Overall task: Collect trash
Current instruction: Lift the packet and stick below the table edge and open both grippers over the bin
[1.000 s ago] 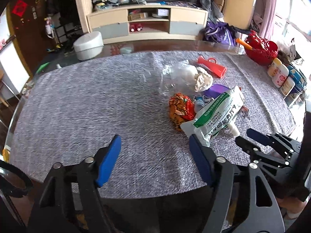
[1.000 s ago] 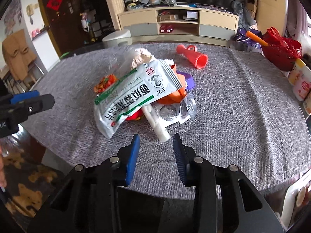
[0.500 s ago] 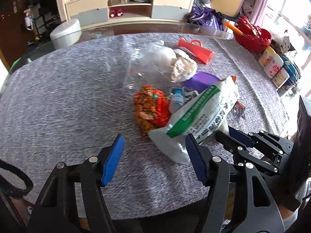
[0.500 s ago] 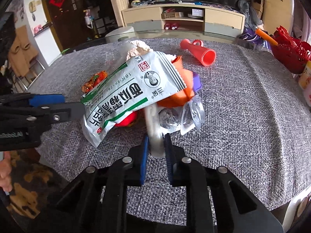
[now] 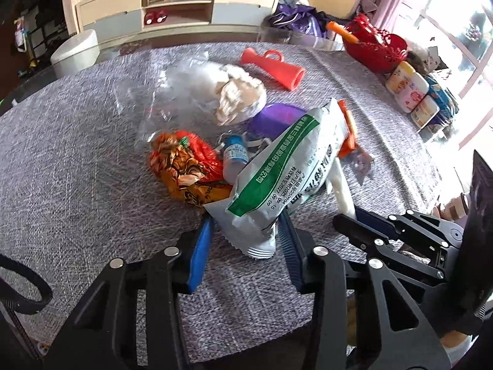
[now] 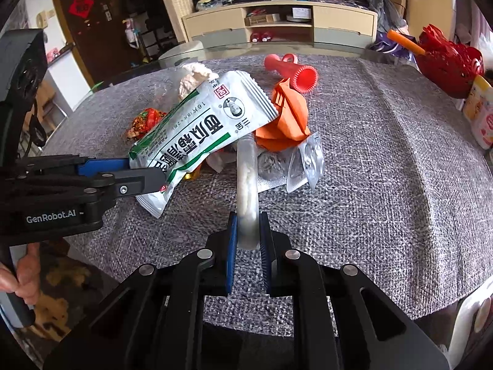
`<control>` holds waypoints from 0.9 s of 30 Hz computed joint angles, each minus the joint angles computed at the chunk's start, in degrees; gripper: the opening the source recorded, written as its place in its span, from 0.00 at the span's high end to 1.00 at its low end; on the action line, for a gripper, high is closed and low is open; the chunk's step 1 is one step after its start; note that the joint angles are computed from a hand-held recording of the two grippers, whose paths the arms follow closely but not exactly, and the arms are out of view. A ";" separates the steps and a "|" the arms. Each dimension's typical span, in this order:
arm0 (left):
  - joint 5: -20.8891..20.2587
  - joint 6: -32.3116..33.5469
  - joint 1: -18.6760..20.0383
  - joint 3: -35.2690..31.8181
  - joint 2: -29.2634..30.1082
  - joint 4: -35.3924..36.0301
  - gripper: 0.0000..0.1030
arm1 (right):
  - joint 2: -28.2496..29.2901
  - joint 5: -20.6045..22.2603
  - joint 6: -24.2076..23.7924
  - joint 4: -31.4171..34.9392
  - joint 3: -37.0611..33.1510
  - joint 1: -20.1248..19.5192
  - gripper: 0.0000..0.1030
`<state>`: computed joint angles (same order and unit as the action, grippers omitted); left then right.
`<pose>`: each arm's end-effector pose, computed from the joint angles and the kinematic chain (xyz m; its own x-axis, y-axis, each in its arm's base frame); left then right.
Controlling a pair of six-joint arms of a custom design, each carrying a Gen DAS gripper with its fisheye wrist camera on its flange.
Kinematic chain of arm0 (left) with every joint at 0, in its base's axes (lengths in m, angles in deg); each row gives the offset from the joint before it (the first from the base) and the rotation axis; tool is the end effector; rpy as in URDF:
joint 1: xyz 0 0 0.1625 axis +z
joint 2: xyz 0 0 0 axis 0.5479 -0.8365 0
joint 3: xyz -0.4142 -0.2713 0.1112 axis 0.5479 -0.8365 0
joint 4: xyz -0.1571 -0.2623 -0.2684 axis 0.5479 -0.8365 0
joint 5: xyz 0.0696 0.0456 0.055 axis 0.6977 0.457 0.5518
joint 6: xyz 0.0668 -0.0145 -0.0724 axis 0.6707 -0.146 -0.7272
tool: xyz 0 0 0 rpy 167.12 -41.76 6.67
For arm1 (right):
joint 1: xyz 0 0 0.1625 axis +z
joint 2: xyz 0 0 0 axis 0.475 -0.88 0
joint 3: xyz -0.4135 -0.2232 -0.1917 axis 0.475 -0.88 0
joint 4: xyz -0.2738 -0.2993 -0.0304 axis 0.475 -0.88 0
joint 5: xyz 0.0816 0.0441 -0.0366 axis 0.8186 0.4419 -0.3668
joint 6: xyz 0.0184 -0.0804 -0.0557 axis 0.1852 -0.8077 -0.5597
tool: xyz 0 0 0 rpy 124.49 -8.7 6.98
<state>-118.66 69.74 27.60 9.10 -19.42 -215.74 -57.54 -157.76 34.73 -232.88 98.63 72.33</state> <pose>-0.2589 -0.8456 0.1566 -0.7775 0.3454 -0.5256 0.5064 0.8394 -0.1974 0.2317 -0.7836 0.1647 -0.8011 -0.1496 0.5795 -0.4311 0.8159 -0.3853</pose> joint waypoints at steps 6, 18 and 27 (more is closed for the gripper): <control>-0.72 0.62 -0.20 1.20 -0.66 -1.91 0.68 | -0.81 -0.07 0.54 -1.49 1.28 -0.05 0.85; 1.42 2.56 -3.87 10.52 -7.54 -12.09 0.71 | -4.57 1.91 -0.64 -7.09 5.92 2.35 0.85; 6.31 -0.33 -7.77 23.24 -16.01 -19.47 0.71 | -9.01 3.42 0.28 -12.17 13.70 5.61 0.85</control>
<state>-112.35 69.41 19.82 32.34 -35.43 -235.21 -66.55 -154.34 35.01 -245.06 112.33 77.95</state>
